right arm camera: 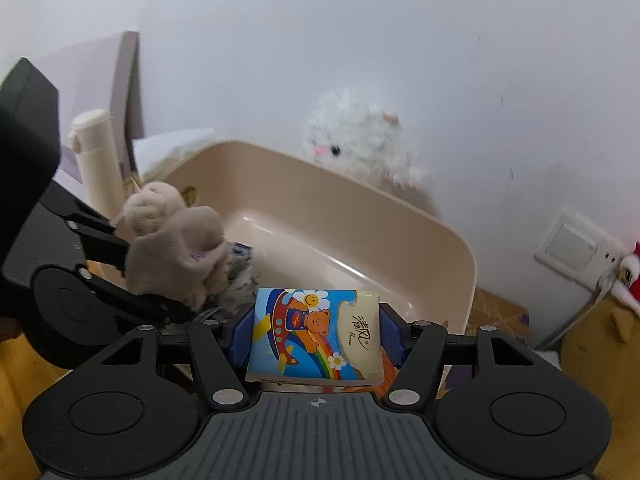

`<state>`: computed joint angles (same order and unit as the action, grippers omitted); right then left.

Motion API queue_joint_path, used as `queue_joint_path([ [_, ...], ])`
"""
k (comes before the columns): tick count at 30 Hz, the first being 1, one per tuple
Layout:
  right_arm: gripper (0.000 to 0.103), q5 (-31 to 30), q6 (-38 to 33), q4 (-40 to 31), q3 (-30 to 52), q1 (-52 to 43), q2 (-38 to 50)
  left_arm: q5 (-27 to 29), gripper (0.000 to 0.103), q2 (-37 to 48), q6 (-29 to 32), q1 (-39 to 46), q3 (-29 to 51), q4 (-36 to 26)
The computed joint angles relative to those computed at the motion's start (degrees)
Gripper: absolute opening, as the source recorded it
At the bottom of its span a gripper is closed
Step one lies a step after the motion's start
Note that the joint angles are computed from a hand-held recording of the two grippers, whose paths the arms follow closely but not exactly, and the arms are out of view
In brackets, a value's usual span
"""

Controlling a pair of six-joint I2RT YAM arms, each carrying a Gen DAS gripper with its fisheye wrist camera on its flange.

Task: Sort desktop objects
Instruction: 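Open both tools to drop the cloth and tissue pack into the basket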

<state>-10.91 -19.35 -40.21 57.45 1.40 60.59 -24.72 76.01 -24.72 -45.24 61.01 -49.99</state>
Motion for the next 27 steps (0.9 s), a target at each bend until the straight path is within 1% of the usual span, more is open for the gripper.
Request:
queue_joint_path([
  [9,0.06,3.78,-0.39,4.29,-0.54,2.94,6.63,1.39,0.027,4.14,0.44,2.92,1.01,2.06],
  [12,0.061,3.42,0.36,5.16,-0.38,2.17,7.8,2.01,0.028,5.19,1.5,4.29,1.54,3.03],
  [13,0.061,3.61,0.19,5.41,-0.42,2.09,7.99,2.49,0.03,5.3,1.78,4.84,1.6,3.38],
  [15,0.069,4.39,-0.55,5.93,-0.79,2.12,7.89,2.96,0.034,5.3,1.86,5.32,1.86,3.34],
  [17,0.071,3.39,-1.45,5.85,-0.9,1.7,7.76,2.5,0.04,4.99,1.79,5.48,1.72,3.48],
  [19,0.076,3.3,-1.64,5.97,-1.25,1.61,7.15,1.31,0.051,4.82,1.19,5.23,1.54,3.38],
  [22,0.079,3.87,-1.53,6.29,-1.6,1.52,6.41,-0.35,0.062,5.07,0.17,4.96,1.92,2.44],
  [25,0.087,4.37,-1.55,6.26,-1.9,1.5,5.7,-0.69,0.063,4.73,-0.41,4.93,2.08,1.68],
  [27,0.088,4.23,-1.46,5.94,-2.15,1.29,5.06,-1.14,0.065,4.67,-0.73,4.63,2.39,1.01],
])
